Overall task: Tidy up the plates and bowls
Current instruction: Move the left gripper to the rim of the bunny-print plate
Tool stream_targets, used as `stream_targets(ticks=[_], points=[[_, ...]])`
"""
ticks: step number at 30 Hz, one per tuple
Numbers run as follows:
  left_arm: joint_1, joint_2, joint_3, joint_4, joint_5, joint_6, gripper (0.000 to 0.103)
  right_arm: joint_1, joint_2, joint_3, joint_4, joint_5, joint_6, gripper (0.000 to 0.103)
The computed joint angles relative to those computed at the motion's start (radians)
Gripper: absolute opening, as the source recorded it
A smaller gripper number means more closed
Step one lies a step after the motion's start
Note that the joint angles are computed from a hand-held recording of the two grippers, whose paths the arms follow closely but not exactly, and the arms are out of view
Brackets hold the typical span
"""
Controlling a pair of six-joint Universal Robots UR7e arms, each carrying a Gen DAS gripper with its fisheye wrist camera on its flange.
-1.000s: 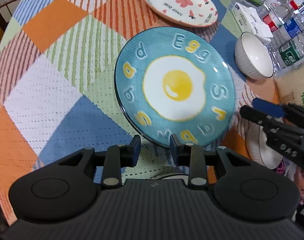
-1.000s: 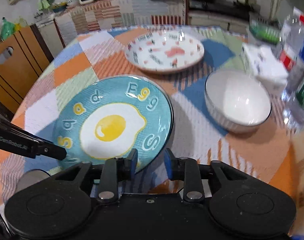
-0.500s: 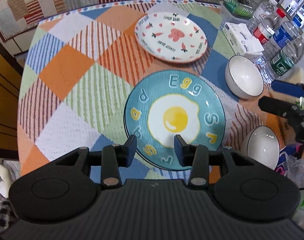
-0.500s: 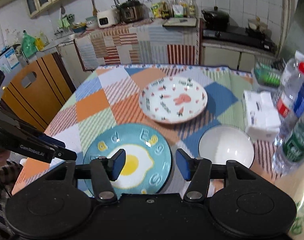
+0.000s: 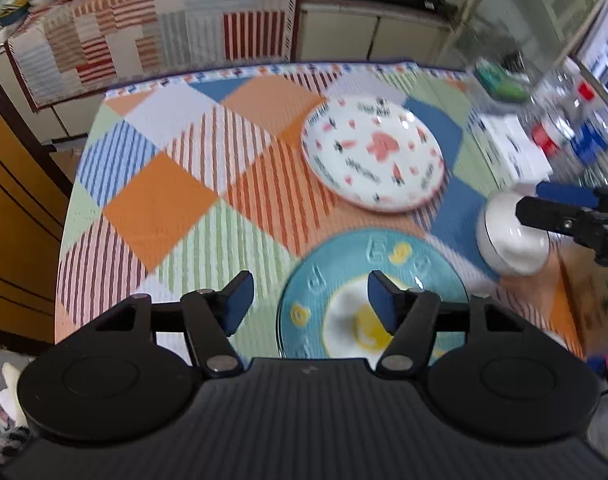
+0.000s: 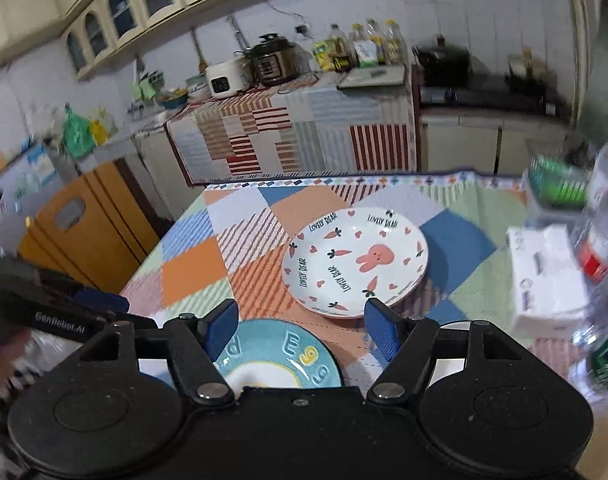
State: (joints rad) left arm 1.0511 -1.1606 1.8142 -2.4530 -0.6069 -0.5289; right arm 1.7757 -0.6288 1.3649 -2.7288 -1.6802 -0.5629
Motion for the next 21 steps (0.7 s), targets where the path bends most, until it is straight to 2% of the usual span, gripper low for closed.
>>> stream_targets(ticks=[3, 5, 9, 10, 12, 14, 17, 20, 21], points=[[0.016, 0.034, -0.002, -0.132, 0.021, 0.05, 0.064, -0.018, 0.047, -0.101, 0.116, 0.006, 0.134, 0.074], [0.034, 0.062, -0.012, -0.222, 0.014, 0.081, 0.064, -0.031, 0.078, -0.152, 0.157, 0.023, 0.19, 0.074], [0.073, 0.134, -0.049, -0.382, 0.001, 0.148, 0.065, -0.042, 0.159, -0.249, 0.17, -0.009, 0.226, 0.074], [0.081, 0.16, -0.057, -0.437, 0.013, 0.179, 0.065, -0.042, 0.176, -0.263, 0.156, -0.026, 0.221, 0.074], [0.102, 0.211, -0.071, -0.549, 0.036, 0.214, 0.064, -0.052, 0.2, -0.28, 0.143, -0.011, 0.232, 0.074], [0.127, 0.231, -0.083, -0.58, 0.014, 0.168, 0.064, -0.061, 0.224, -0.304, 0.148, 0.002, 0.277, 0.074], [0.168, 0.245, -0.098, -0.625, -0.068, 0.09, 0.064, -0.062, 0.275, -0.353, 0.097, -0.032, 0.276, 0.074], [0.18, 0.277, -0.132, -0.638, -0.061, 0.103, 0.064, -0.057, 0.329, -0.43, 0.099, -0.104, 0.276, 0.074], [0.184, 0.286, -0.145, -0.634, -0.065, 0.109, 0.064, -0.061, 0.342, -0.454, 0.117, -0.107, 0.293, 0.074]])
